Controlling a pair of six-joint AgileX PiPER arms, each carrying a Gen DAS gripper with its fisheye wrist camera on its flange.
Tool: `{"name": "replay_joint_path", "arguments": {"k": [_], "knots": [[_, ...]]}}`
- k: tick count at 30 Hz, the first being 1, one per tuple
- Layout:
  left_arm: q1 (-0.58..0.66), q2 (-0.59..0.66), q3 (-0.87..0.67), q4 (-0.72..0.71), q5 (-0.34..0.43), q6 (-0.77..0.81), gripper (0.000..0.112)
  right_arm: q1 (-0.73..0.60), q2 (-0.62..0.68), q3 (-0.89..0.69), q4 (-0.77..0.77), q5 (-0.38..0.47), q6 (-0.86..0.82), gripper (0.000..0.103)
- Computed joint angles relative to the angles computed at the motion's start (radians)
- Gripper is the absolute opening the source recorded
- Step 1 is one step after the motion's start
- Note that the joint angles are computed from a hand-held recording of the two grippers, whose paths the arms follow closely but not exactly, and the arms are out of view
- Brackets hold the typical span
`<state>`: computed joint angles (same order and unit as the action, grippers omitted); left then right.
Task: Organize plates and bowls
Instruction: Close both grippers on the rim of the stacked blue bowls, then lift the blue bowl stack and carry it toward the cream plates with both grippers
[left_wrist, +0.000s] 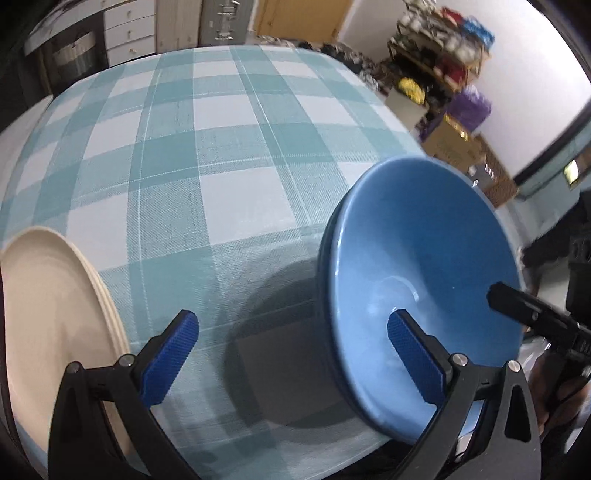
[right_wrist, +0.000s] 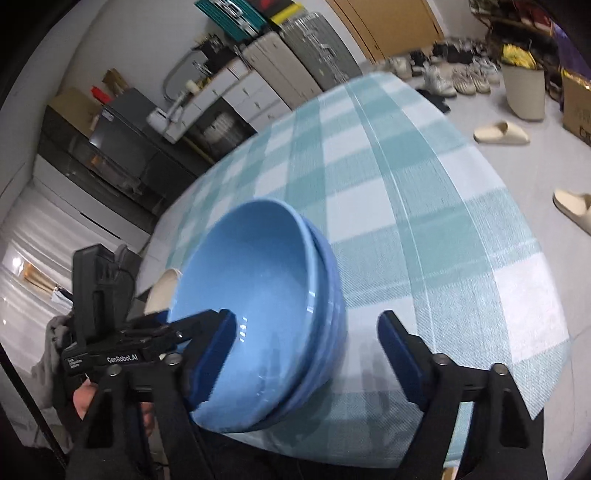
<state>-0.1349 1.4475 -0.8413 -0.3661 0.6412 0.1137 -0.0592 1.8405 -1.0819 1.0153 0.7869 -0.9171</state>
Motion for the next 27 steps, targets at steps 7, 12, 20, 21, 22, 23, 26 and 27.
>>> {"name": "replay_joint_path", "arguments": {"k": [7,12,20,21,22,23,26,27], "knots": [[0.072,0.071,-0.084,-0.094,0.125,0.176,0.074,-0.002,0.084,-0.090,-0.085,0.094,0.097,0.049],[0.133,0.165,-0.167,-0.177,0.288,0.274,0.052,-0.012,0.153,-0.169,-0.115,0.191,0.169,0.045],[0.116,0.197,-0.237,-0.159,0.428,0.286,0.033,0.032,0.189,-0.276,-0.238,0.239,0.313,0.036],[0.101,0.196,-0.246,-0.132,0.432,0.262,0.033,0.044,0.191,-0.290,-0.263,0.237,0.333,0.034],[0.085,0.191,-0.250,-0.106,0.429,0.235,0.033,0.060,0.189,-0.305,-0.298,0.235,0.354,0.032],[0.071,0.190,-0.259,-0.082,0.428,0.215,0.033,0.072,0.187,-0.314,-0.324,0.231,0.369,0.031],[0.037,0.185,-0.272,-0.023,0.425,0.177,0.030,0.134,0.183,-0.362,-0.464,0.222,0.443,0.026],[0.030,0.186,-0.276,-0.015,0.431,0.171,0.025,0.156,0.183,-0.377,-0.511,0.220,0.465,0.025]]}}
